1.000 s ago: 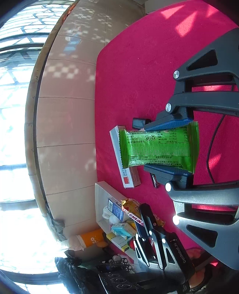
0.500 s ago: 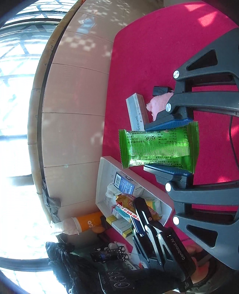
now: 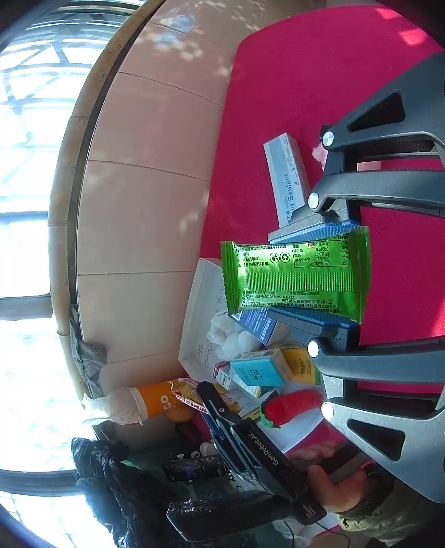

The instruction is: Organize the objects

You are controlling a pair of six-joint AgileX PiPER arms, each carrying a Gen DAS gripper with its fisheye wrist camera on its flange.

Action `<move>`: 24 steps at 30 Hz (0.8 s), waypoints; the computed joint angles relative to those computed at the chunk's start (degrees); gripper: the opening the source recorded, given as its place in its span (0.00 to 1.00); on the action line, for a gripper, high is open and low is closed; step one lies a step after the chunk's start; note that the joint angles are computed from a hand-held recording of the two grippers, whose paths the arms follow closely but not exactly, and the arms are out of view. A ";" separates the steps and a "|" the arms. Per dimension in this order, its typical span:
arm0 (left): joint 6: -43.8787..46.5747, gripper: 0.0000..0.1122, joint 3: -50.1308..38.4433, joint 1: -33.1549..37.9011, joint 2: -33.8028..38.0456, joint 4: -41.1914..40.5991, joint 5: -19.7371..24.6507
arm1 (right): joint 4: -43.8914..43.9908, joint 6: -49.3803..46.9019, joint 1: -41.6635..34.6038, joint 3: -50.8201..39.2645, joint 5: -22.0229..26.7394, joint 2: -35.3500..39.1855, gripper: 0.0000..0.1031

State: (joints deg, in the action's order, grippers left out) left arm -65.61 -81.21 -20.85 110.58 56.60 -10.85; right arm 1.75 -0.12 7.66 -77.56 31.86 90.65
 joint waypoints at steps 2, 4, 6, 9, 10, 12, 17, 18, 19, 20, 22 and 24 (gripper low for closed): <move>-6.29 0.18 -0.99 1.76 1.57 4.22 -0.87 | -0.97 0.97 1.45 -3.43 1.55 2.22 0.35; -14.75 0.18 -1.69 3.47 2.79 10.57 -2.51 | -1.42 1.61 2.93 -7.24 3.21 4.85 0.35; -14.18 0.18 -1.64 4.26 3.39 9.03 -2.58 | -1.45 2.17 4.35 -10.95 4.54 7.61 0.35; -11.72 0.18 -0.96 5.31 3.47 5.32 -3.45 | -1.67 3.27 6.44 -17.04 6.53 12.15 0.35; -9.77 0.18 -0.50 5.60 3.28 3.06 -3.81 | -1.76 3.63 7.03 -19.21 7.33 13.74 0.35; -7.26 0.18 0.21 6.27 3.01 -0.45 -4.55 | -1.95 4.56 7.96 -23.60 8.95 17.01 0.35; -14.55 0.18 -1.21 7.72 4.33 4.34 -2.68 | -4.64 7.89 10.24 -33.76 13.32 25.06 0.35; -16.79 0.18 -1.74 7.83 4.85 6.21 -2.16 | -5.59 8.76 10.62 -35.58 13.99 26.58 0.35; -19.81 0.18 -2.21 8.04 5.36 8.95 -2.08 | -6.51 9.64 10.91 -37.49 14.62 28.16 0.35; -23.53 0.18 -2.81 8.18 5.86 12.46 -2.00 | -7.66 10.60 11.16 -39.77 15.46 29.93 0.35; -27.09 0.18 -3.24 8.24 6.27 16.04 -1.93 | -9.72 12.31 11.39 -45.62 17.94 34.12 0.35; -28.32 0.18 -3.54 7.91 6.39 17.78 -1.33 | -10.69 13.35 11.34 -52.27 20.91 38.51 0.35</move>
State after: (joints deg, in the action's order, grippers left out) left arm -93.92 -84.75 -12.93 116.97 74.38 -12.18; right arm -8.94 13.24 19.00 -129.84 52.77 129.16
